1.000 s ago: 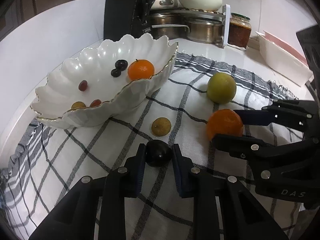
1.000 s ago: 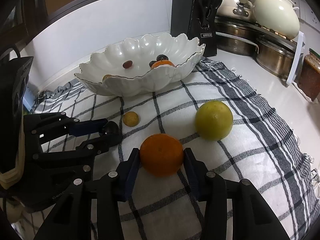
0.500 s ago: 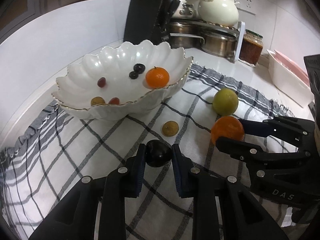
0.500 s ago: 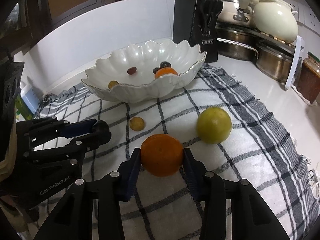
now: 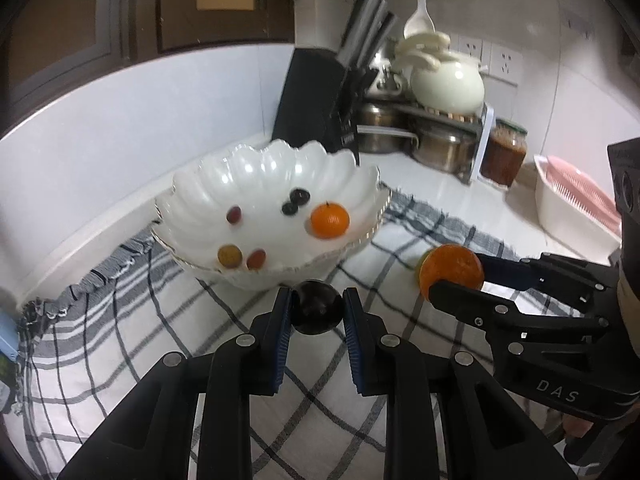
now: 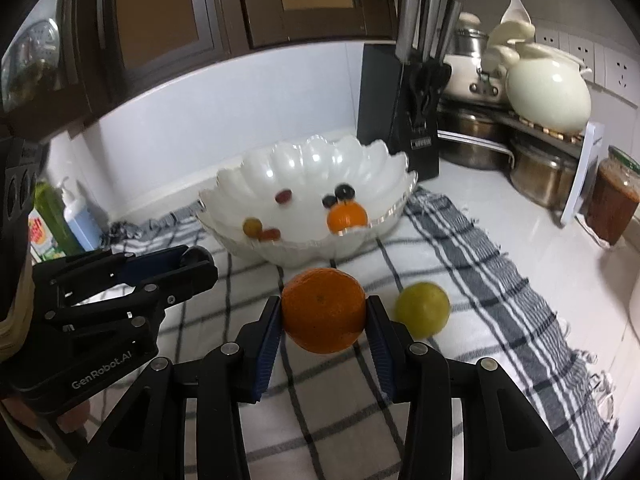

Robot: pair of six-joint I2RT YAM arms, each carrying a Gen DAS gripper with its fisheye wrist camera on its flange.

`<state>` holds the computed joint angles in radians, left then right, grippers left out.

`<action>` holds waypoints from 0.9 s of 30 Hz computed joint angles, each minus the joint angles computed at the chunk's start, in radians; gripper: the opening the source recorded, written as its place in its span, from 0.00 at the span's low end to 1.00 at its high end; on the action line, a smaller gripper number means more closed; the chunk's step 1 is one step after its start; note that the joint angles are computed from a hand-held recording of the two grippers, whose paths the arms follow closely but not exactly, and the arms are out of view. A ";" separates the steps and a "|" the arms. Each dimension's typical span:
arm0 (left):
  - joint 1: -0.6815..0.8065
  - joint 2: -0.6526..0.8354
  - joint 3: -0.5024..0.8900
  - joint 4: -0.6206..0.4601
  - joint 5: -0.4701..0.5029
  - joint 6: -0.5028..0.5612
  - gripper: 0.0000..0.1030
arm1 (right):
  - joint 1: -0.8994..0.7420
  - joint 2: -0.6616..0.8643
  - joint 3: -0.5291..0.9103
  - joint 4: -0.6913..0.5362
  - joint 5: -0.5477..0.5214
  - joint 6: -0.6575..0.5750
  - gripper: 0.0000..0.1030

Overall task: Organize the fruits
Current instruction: 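Carry the orange in the right tool while the left tool carries the plum over the bowl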

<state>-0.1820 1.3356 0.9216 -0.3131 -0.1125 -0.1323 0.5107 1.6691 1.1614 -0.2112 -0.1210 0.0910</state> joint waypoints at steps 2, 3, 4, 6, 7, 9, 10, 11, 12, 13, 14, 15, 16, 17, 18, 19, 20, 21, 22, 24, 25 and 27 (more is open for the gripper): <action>0.003 -0.008 0.011 -0.006 -0.010 -0.006 0.25 | 0.000 -0.004 0.016 -0.005 -0.002 0.001 0.42; 0.006 -0.010 0.017 -0.007 -0.010 -0.011 0.25 | 0.001 -0.002 0.031 -0.006 -0.001 -0.003 0.42; 0.011 -0.013 0.017 0.006 -0.016 -0.004 0.25 | 0.002 0.000 0.042 -0.004 0.003 -0.006 0.41; 0.020 -0.013 0.032 0.006 -0.021 -0.011 0.25 | 0.004 0.003 0.057 0.001 0.011 -0.010 0.42; 0.028 -0.012 0.042 0.007 -0.021 -0.014 0.25 | 0.005 0.009 0.072 0.003 0.015 -0.011 0.42; 0.037 -0.012 0.056 0.006 -0.027 -0.018 0.25 | 0.006 0.024 0.103 0.005 0.021 -0.012 0.42; 0.042 -0.012 0.063 0.008 -0.031 -0.017 0.25 | 0.005 0.033 0.118 0.006 0.022 -0.014 0.42; 0.045 -0.011 0.070 0.011 -0.040 -0.015 0.25 | 0.005 0.044 0.137 0.003 0.022 -0.017 0.42; 0.049 -0.009 0.077 0.012 -0.048 -0.013 0.25 | 0.003 0.050 0.148 0.003 0.020 -0.019 0.42; 0.051 -0.006 0.083 0.015 -0.056 -0.012 0.25 | 0.004 0.063 0.169 0.001 0.021 -0.020 0.42; 0.055 0.000 0.093 0.014 -0.062 -0.011 0.25 | 0.004 0.075 0.186 -0.002 0.021 -0.023 0.42; 0.061 0.005 0.102 0.013 -0.066 -0.012 0.25 | 0.002 0.087 0.203 -0.006 0.019 -0.025 0.42; 0.067 0.012 0.112 0.014 -0.072 -0.017 0.25 | 0.002 0.100 0.224 -0.010 0.017 -0.023 0.42; 0.078 0.020 0.126 0.014 -0.069 -0.017 0.25 | 0.000 0.115 0.247 -0.016 0.012 -0.023 0.42; 0.083 0.025 0.134 0.014 -0.071 -0.018 0.25 | -0.001 0.130 0.270 -0.022 0.009 -0.026 0.42; 0.090 0.034 0.147 0.013 -0.074 -0.019 0.25 | -0.001 0.142 0.290 -0.028 0.012 -0.029 0.42; 0.099 0.045 0.162 0.011 -0.072 -0.020 0.25 | -0.001 0.156 0.311 -0.035 0.014 -0.033 0.42; 0.106 0.056 0.177 0.009 -0.071 -0.022 0.25 | -0.001 0.169 0.332 -0.041 0.014 -0.036 0.42; 0.114 0.068 0.191 0.007 -0.069 -0.023 0.25 | -0.002 0.186 0.361 -0.046 0.011 -0.038 0.42; 0.126 0.092 0.221 0.002 -0.068 -0.022 0.25 | -0.003 0.210 0.403 -0.061 0.014 -0.047 0.42; 0.132 0.104 0.235 0.001 -0.065 -0.022 0.25 | -0.004 0.225 0.429 -0.067 0.014 -0.051 0.42; 0.143 0.134 0.267 -0.012 -0.060 -0.023 0.25 | -0.004 0.253 0.475 -0.084 0.017 -0.063 0.42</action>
<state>-0.0387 1.4693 1.1891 -0.3248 -0.1729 -0.1549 0.5066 1.9217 1.6364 -0.2953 -0.1035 0.0279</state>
